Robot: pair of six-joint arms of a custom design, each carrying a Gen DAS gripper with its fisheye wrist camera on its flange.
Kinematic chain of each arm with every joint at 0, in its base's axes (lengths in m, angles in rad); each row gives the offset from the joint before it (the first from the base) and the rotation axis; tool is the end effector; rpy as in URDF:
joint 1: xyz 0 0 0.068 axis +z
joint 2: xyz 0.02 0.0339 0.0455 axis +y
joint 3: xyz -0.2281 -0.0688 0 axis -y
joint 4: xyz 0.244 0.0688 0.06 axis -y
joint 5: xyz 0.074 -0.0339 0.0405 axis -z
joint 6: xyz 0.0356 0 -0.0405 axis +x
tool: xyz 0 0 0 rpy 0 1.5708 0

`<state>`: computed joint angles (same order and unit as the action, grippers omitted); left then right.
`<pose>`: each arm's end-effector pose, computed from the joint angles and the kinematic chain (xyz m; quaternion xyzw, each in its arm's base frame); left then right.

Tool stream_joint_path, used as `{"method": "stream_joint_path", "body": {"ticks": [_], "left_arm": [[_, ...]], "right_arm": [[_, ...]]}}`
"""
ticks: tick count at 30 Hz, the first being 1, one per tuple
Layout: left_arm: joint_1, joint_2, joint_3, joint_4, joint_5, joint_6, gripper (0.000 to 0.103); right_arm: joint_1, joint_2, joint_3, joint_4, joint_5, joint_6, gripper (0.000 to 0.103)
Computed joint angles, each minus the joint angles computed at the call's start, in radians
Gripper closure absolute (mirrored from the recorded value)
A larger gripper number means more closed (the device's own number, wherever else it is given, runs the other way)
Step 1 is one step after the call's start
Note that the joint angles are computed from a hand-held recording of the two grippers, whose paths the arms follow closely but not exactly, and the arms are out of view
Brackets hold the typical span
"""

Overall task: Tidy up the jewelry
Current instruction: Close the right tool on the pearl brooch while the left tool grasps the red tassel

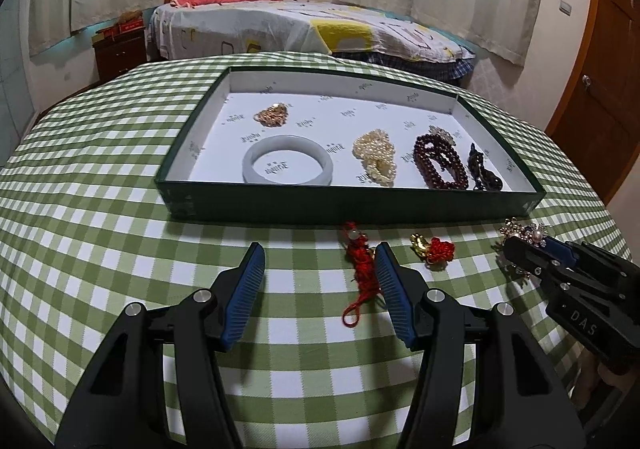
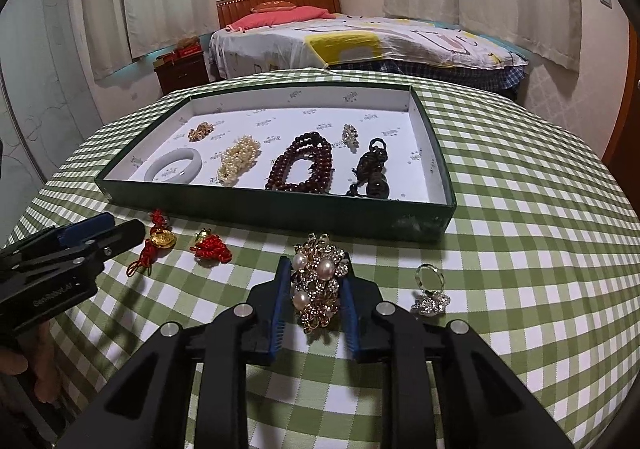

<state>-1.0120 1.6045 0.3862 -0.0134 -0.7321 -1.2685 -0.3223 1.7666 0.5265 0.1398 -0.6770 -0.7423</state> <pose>0.1271 -0.1584 0.0384 -0.1776 0.9051 0.0041 0.3864 0.2409 -0.0569 0.0353 -0.2669 0.8810 0.1667 0.3533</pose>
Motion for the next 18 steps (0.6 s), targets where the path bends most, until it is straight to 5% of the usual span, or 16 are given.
{"method": "stream_joint_path", "body": {"ticks": [12, 18], "left_arm": [[0.036, 0.038, 0.010, 0.082, 0.071, 0.080, 0.058], [0.035, 0.028, -0.006, 0.109, 0.091, 0.092, 0.076]], "right_arm": [[-0.004, 0.026, 0.020, -0.020, -0.011, -0.008, 0.079], [-0.005, 0.033, 0.023, -0.025, -0.015, -0.010, 0.079]]}}
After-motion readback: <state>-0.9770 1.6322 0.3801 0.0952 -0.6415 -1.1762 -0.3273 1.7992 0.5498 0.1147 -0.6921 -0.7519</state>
